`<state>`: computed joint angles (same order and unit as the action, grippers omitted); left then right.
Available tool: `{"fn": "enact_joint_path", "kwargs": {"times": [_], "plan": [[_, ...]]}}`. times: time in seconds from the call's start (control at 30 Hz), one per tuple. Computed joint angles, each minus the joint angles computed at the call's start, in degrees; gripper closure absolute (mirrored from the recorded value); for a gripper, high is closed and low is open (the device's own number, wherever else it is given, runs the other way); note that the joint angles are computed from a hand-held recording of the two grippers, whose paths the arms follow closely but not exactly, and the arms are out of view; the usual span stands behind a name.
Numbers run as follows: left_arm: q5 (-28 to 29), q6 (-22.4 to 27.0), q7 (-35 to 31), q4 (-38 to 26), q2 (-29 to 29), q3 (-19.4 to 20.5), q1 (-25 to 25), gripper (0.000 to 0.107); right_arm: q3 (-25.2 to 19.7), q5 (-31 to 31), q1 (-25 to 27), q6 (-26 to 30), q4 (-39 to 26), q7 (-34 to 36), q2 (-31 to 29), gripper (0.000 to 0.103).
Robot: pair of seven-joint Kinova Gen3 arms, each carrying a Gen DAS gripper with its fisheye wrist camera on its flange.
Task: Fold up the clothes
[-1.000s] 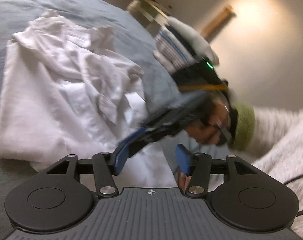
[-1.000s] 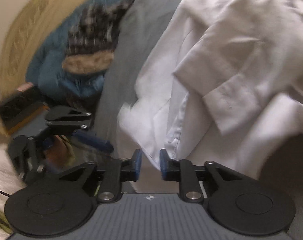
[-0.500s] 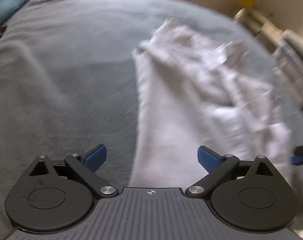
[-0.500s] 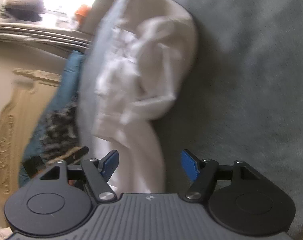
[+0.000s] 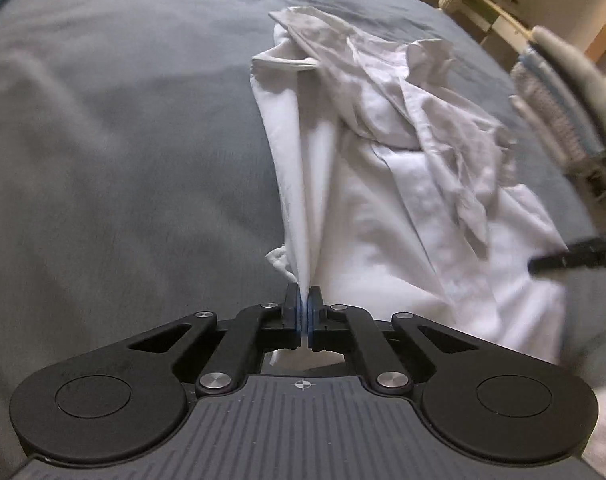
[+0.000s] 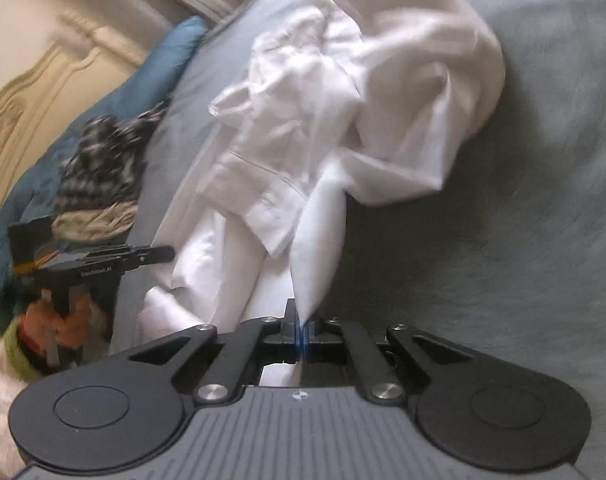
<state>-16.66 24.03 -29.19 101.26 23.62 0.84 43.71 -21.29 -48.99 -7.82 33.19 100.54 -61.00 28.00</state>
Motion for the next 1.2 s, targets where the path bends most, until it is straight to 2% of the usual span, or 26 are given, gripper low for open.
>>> {"fn": "enact_joint_path", "kwargs": {"times": [0.13,0.2,0.23,0.3,0.37,0.43,0.5,0.57,0.63,0.67,0.7,0.8,0.9,1.0,1.07,1.1,1.17,1.2], "plan": [[9.32,-0.87,-5.47,6.47,-5.09,9.11,-8.58,0.107,3.48,9.29,1.87,7.70,-1.54,-3.94,-4.55,0.102],[12.85,-1.01,-7.37,7.90,-5.28,11.53,-10.70,0.107,3.00,13.76,3.35,9.02,-1.60,-7.92,-5.81,0.102],[13.22,0.19,-7.41,7.57,-4.87,11.49,-10.17,0.107,3.73,15.91,3.30,9.90,-1.69,-10.25,-6.45,0.102],[11.27,4.46,-8.26,5.22,-2.89,8.54,-5.92,0.106,8.14,18.83,0.01,10.78,-1.84,-14.91,-6.94,0.100],[7.56,5.95,-5.79,4.46,-2.07,6.10,-2.12,0.105,13.45,21.37,-4.69,10.44,-1.44,-19.57,-7.39,0.095],[3.39,4.95,-1.33,5.62,-3.31,6.09,-1.30,0.103,18.67,24.39,-10.00,7.89,0.41,-24.23,-9.67,0.065],[-0.60,5.15,3.22,5.92,-4.88,2.59,2.33,0.098,23.83,27.77,-15.31,5.36,2.30,-28.90,-11.64,0.059],[-4.90,6.17,7.88,5.63,-6.23,-2.47,7.32,0.088,25.95,31.74,-18.63,2.27,4.04,-33.56,-13.90,0.057],[-9.50,8.29,10.77,3.67,-6.10,-4.10,9.14,0.083,23.83,36.24,-19.50,-0.67,4.34,-37.28,-15.42,0.056],[-11.83,9.50,11.39,2.13,-5.44,-3.33,8.58,0.079,21.17,38.00,-18.77,-2.00,3.82,-37.75,-15.36,0.055],[-14.16,9.87,11.88,0.53,-4.08,-1.89,7.49,0.075,18.52,38.93,-18.14,-3.35,2.81,-37.34,-14.61,0.053],[-18.99,10.63,11.33,-4.50,0.02,-1.08,6.92,0.065,10.56,42.32,-17.61,-6.05,-2.24,-36.00,-9.85,0.039],[-17.66,8.90,9.13,-9.61,4.57,0.38,4.44,0.060,6.46,44.03,-19.65,-4.58,-8.23,-29.68,-4.35,0.036],[-12.46,6.03,6.37,-12.63,7.52,1.23,2.17,0.060,6.11,49.03,-24.59,0.94,-13.62,-23.38,0.34,0.035],[-10.35,4.96,5.28,-13.87,8.82,0.43,2.31,0.060,9.62,52.21,-29.09,2.59,-14.45,-22.90,1.93,0.037],[-9.96,4.71,5.33,-14.39,9.33,-0.70,3.14,0.060,11.35,53.81,-31.15,3.12,-14.82,-23.53,2.80,0.042],[-9.47,3.52,5.71,-14.40,9.66,-2.87,4.58,0.060,12.20,54.65,-32.07,3.43,-15.24,-23.40,4.22,0.047],[-9.58,2.81,6.04,-14.08,9.62,-4.04,5.38,0.060,11.70,53.67,-30.94,2.51,-14.67,-24.48,3.86,0.066]]}}
